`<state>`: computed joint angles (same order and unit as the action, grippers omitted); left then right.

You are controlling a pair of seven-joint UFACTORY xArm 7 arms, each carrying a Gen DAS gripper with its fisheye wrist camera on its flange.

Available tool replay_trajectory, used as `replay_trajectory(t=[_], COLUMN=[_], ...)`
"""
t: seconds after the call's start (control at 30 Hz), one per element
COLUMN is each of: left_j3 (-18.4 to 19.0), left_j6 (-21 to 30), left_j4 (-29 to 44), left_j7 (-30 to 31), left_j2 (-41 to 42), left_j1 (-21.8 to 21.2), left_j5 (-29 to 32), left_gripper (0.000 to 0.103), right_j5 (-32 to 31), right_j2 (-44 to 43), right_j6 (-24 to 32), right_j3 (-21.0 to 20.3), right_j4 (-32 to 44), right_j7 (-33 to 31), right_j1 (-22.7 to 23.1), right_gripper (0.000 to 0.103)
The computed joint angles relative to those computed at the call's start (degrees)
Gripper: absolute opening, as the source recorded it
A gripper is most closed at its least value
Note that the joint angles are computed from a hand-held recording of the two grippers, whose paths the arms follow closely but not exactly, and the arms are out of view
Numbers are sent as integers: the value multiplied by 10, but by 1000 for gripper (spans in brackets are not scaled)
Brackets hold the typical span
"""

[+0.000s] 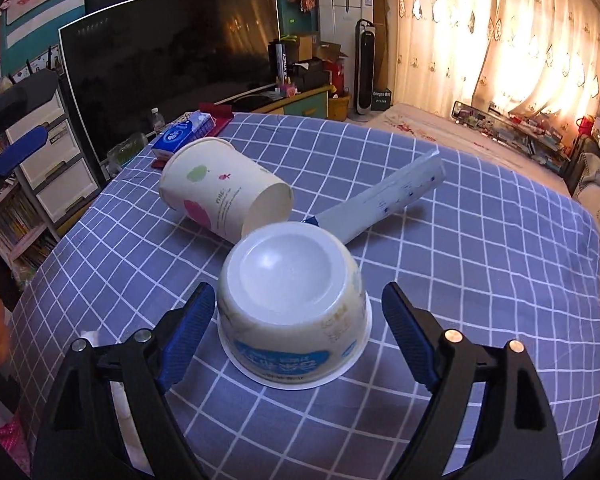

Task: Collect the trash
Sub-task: 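Grasp the upturned white yogurt cup with the right gripper, then carry the yogurt cup over the bin and open the right gripper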

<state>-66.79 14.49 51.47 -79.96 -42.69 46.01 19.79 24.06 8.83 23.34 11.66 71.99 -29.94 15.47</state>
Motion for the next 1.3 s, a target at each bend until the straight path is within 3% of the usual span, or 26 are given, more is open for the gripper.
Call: replay_trajectory(t=[0.07,0.2,0.47,0.77,0.97,1.13,1.3], left_j3=[1,8,1,-5,-7,-15,-24], left_j6=[0,2,4,2,1,4,11], left_j4=[-2,-6,0,2,5,11,16], left_j7=[1,1,0,3,5,10,15], left_j2=[1,2,12,21,21,26,32], left_j1=[-1,-8,-3,1,1,9,16], left_j5=[0,0,7,8,7,6,3], left_gripper=[92,92,92,92,92,92,92], right_j5=[10,8,40,143,97,-13,-91], right_j2=[4,3,-44,-169,-221,-212,-179], right_j6=[-3,-14,18,41,-4,-37,-56], right_j3=[4,4,-7,-74,-129,-149,-162], right_j4=[0,-6,-27,-107,-172,-200,-207], right_j7=[-8,-8,-22,-83,-2,120,202], right_j1=[-1,2,-8,-22,-69,-146,-197], right_gripper=[75,75,75,75,75,75,75])
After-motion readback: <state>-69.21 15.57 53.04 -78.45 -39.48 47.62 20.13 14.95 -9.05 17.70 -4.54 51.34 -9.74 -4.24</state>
